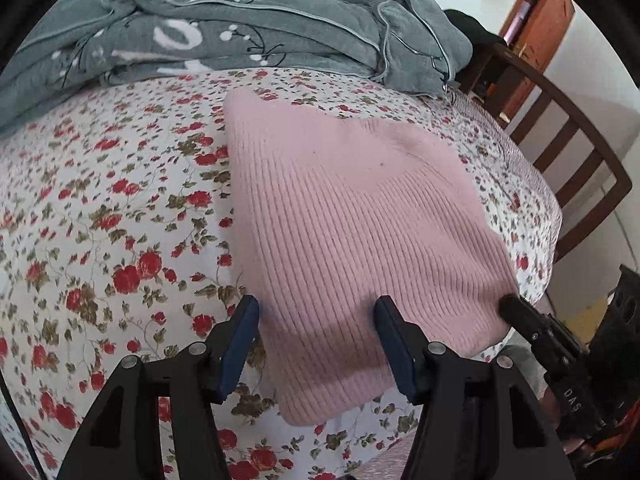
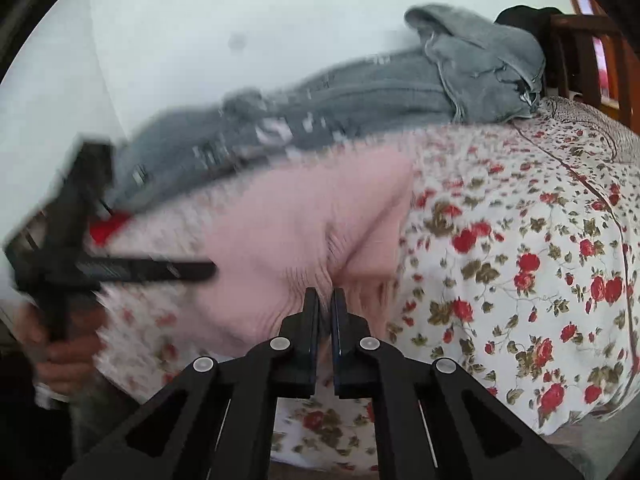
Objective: Fold small clothes
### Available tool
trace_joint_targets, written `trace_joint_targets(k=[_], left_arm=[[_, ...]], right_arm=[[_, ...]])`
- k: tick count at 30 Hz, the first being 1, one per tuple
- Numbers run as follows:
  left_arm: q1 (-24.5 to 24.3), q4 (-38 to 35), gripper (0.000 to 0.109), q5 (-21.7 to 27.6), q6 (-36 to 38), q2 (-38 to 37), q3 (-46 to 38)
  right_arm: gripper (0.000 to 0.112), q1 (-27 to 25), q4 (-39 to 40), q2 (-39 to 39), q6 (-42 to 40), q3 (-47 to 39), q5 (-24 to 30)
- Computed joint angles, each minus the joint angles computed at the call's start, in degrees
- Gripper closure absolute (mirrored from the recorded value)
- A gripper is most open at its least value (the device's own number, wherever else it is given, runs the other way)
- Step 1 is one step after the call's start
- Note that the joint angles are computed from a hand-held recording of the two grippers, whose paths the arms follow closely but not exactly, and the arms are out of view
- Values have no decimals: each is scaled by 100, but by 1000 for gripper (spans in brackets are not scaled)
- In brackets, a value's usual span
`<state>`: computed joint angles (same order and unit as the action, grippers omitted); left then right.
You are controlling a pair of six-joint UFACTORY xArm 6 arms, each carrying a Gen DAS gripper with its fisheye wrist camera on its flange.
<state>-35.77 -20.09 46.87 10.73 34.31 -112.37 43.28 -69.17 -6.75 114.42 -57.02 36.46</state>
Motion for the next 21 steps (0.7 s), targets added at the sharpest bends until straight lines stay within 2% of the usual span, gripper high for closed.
trace_joint_targets(k=[2,4,9,13,15,17,20,21], left_arm=[[-25,73,50,85,-102,89,-106],[-16,-31,49,190,-72,81,-97],[31,-85,49,-315,216,-405,613],[136,-262,49,-393,314,-562,832],[144,-255,49,-442,331,-617,934],[113,-80,49,-518,272,-652,1034],[91,48,49,-551,237,-646,1158],[91,55,47,-530,212,-622,1173]], right_arm=[[108,-157,776,362,-587,-182,6],[108,-326,1495,577,-931,-179,-254],[105,-53,1402,280,-1314,-369,253],[98,141,998,228,-1629,-690,658],[88,161,648,358,-1535,-898,702],[83,157,500,546,-1533,-1073,669],[86,142,726,1047,-1991,-1452,1083],[105,171,1037,1254,-2234,-1621,1436]])
